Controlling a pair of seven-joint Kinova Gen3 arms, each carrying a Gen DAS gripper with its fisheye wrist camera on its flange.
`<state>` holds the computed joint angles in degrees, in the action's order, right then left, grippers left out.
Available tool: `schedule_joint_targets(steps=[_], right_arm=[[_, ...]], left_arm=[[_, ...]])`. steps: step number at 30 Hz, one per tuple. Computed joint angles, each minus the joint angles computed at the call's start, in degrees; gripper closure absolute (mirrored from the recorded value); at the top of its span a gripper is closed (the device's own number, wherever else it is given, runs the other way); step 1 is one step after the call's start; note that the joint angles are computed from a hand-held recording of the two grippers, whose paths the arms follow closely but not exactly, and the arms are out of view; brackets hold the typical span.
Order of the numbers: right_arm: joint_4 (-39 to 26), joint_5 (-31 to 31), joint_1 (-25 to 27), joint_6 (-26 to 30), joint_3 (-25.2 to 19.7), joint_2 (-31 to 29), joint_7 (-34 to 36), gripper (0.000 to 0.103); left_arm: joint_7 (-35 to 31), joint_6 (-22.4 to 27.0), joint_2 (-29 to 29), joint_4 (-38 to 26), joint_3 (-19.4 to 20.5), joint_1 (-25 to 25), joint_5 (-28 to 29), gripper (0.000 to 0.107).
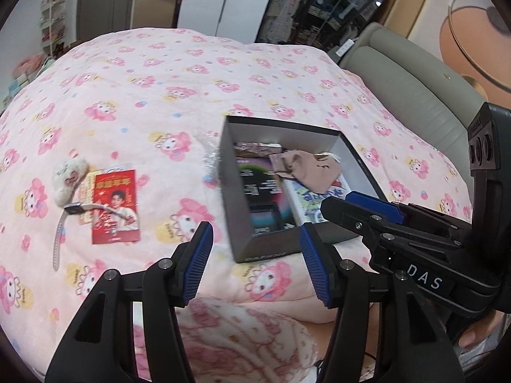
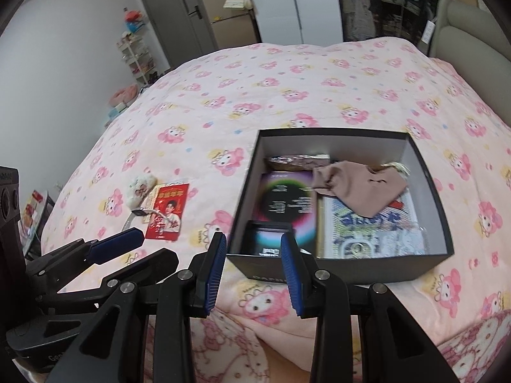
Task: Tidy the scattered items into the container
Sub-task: 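Withdraw the left gripper from the box toward the white smartwatch, then grasp the white-strapped smartwatch with the left gripper and lift it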
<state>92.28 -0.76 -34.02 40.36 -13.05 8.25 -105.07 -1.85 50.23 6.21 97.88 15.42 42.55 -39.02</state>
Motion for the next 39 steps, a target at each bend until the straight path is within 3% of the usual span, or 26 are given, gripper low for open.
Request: schedule_joint_targets(steps=[13,19,26,30,35,39], right_arm=[[-7.7,3.8,-7.3,2.7,-0.9,7.3,-2.3,0.072],[-12.4,0.3,-8.0,4.4,-1.4,12.2,0.2,0.072],[-19.9,-0.7,-11.1,9.0,-0.7,19.2,2.3,0.071],[-25.3,-3.1,-11.1,12.5,-0.9,24.5,4.7,0.058],[-32.5,-3.6,-13.0,17.7,0.8,31.1,5.0,0.058],[-39.4,-3.3,-14.6,21.7,1.6,36.1,6.2,0.058]], left_arm=[[4.8,1.5,-6.6,8.8,2.4,-5.8,0.7,0.050],[6.5,0.1,-8.9,13.1,2.9,-9.6,1.8,0.050],[6.0,-7.6,-11.7,20.5,2.1,-15.7,5.8,0.050],[4.1,-14.9,-12.9,25.7,0.5,-20.1,9.0,0.046],[-1.1,-23.3,-11.9,30.5,-2.3,-26.0,13.7,0.046],[-0.2,-24.4,-9.4,31.3,-2.8,-29.9,11.7,0.046]])
